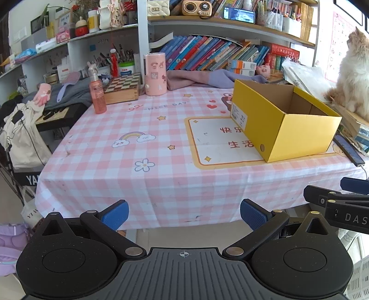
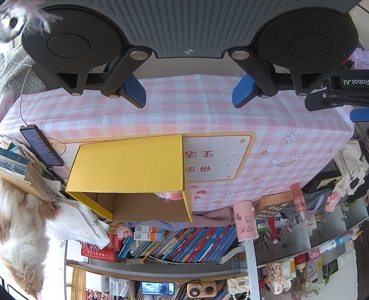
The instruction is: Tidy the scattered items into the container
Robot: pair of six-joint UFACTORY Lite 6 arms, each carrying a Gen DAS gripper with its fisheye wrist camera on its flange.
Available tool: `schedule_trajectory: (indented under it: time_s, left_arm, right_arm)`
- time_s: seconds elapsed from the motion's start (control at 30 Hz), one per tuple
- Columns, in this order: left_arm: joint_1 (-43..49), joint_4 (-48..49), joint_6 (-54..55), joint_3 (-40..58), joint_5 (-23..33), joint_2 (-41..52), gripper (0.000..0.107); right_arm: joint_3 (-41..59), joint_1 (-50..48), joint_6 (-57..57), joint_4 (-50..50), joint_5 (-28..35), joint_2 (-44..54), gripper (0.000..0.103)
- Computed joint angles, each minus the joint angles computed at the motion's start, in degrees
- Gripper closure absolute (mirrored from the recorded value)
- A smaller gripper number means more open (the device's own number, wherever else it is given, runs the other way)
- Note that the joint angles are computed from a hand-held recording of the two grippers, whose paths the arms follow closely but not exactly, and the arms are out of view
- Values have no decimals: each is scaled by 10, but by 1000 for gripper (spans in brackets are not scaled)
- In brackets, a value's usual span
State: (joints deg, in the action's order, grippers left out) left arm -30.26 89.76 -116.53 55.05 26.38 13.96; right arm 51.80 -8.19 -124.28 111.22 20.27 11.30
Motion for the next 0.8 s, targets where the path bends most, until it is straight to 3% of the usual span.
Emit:
schedule_trajectory:
  time_s: [0.23,0.8]
  left_arm:
    - [14,-64,51,15,-17,10,4]
    - [15,-81,81,30,1,19,4]
  right_arm:
    - [9,8,9,-10,-9,8,21]
    - [25,20,25,-21,-15,20,19]
